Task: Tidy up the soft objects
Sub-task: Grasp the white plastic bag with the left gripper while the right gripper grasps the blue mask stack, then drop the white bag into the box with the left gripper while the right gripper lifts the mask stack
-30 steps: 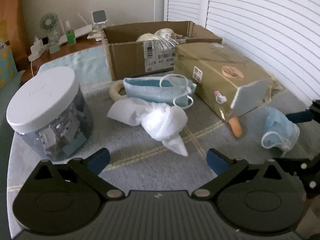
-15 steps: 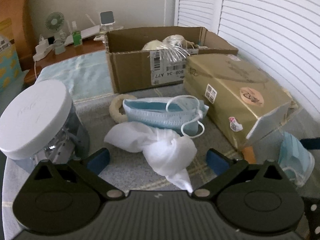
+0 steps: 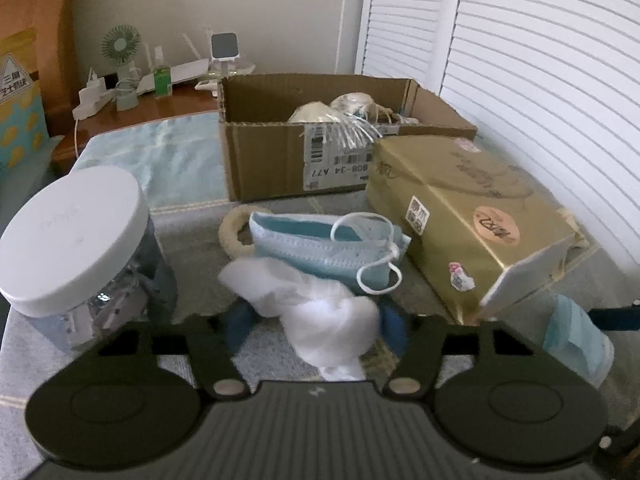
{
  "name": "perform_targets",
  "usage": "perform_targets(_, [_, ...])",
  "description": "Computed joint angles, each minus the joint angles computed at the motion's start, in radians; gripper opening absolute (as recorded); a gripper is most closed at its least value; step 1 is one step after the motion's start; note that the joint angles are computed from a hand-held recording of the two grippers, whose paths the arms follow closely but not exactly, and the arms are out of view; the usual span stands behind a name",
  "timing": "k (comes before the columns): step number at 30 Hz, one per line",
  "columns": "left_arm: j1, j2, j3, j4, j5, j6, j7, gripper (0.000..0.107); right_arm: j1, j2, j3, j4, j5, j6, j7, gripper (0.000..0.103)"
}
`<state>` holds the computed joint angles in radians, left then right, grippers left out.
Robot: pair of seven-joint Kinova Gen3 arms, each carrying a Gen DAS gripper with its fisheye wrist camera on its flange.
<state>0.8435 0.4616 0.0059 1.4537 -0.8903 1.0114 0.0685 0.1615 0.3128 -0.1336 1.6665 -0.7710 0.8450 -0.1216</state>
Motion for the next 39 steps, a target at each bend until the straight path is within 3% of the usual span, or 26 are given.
perform_targets(15, [0.007,-0.039,0.03,0.046,0.002,-0.001,0.011,0.052,-0.063,0.036,-0.003,-0.104,0.132,0.061,-0.139,0.103])
perform_targets(17, [0.006,-0.042,0.036,0.049,0.005,-0.003,0.001,0.052,-0.063,0.036,-0.002,-0.111,0.141,0.073,-0.159,0.101])
perform_targets(21, [0.008,-0.056,0.045,0.058,0.008,-0.006,-0.016,0.051,-0.077,0.018,0.004,-0.105,0.169,0.051,-0.194,0.087])
perform_targets(25, [0.012,-0.075,0.056,0.071,0.007,-0.005,-0.028,0.05,-0.068,0.007,0.0,-0.103,0.166,0.055,-0.191,0.082])
perform_targets(39, [0.006,-0.152,0.109,0.089,0.003,-0.002,-0.101,0.05,-0.047,-0.048,0.022,-0.108,0.118,0.107,-0.143,0.081])
